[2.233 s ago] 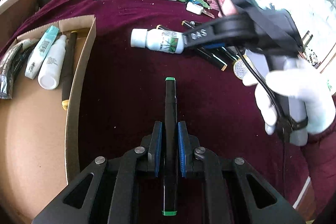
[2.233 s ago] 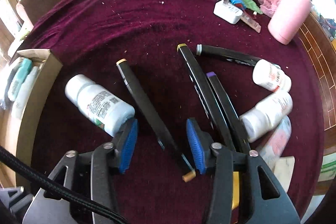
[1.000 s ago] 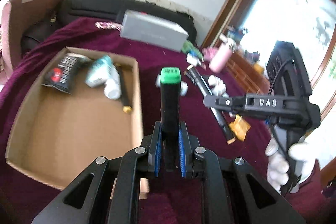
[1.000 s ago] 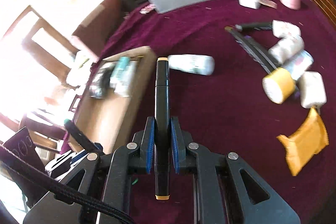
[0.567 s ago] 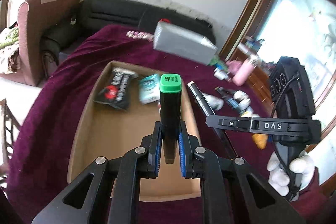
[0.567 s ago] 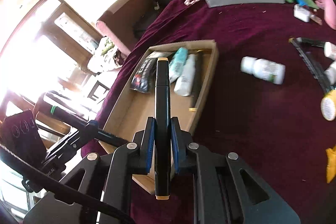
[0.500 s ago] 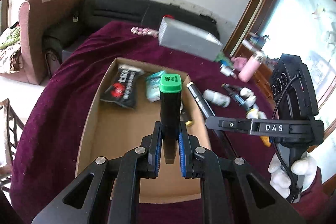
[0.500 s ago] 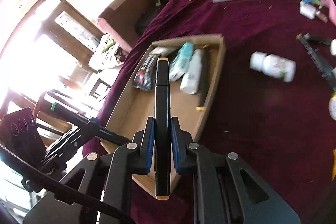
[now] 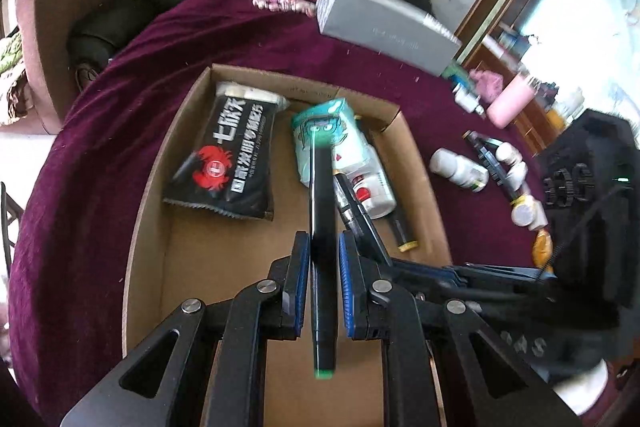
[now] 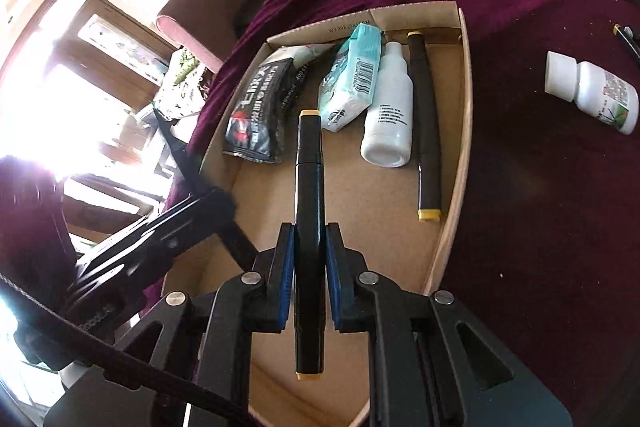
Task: Organize objects
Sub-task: 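Lower both markers into the tray and open both tools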
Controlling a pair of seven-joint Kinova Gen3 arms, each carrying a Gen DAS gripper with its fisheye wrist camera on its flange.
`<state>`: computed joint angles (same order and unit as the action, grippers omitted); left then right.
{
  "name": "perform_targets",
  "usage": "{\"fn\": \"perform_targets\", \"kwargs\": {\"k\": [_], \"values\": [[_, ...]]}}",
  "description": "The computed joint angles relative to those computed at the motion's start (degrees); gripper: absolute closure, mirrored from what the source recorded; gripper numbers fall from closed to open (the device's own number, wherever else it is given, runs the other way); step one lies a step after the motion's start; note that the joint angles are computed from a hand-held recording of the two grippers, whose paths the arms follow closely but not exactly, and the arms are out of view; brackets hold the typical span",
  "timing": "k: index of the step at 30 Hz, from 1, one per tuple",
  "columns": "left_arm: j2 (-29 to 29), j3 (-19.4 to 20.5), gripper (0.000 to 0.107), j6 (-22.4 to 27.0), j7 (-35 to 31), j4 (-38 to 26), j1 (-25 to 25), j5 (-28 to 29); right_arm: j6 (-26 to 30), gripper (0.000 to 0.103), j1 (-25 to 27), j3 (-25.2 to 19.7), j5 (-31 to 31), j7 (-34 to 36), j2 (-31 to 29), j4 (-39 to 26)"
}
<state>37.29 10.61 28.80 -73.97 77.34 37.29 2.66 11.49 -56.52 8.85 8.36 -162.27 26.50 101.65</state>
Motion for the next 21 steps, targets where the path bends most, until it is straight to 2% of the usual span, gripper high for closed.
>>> {"fn": "perform_targets", "kwargs": {"k": [2,6,8,12,16,18,21], "values": [[1.66,-0.65,0.097,2.34,0.37,-2.46,0.80,-0.60,0.70,0.090,0.60,-0.52,-0.09,0.15,0.67,-0.83],[2.92,-0.48,0.097,3.11,0.60,-3.44,0.43,-0.26,2.31,0.090,0.10,0.13,0.69,-0.38,1.31,-1.93],[2.72,-0.81,0.097,2.70,1.04,-2.82,0.58,-0.20,2.25,0.090,0.40,-0.14,1.11,-0.65,1.33,-1.96],[1.23,0.98,0.095,0.25,0.43,-0.20,-1.59,1.92,3.84,0.090,0.20,0.08,2.47,-1.03,2.01,-3.24],[-1.05,1.49,0.079,-2.34,0.79,2.89,-2.62,3.35,6.67,0.087,-3.49,3.85,6.18,-4.79,2.82,-4.65],[-2.53,1.75,0.075,-4.06,1.02,4.93,-2.96,3.96,7.47,0.080,-4.91,5.03,8.67,-7.00,2.47,-4.11],[-4.18,4.05,0.068,-6.21,0.42,7.64,-5.07,6.14,7.73,0.078,-8.51,8.27,13.37,-11.78,0.99,-2.66]]}}
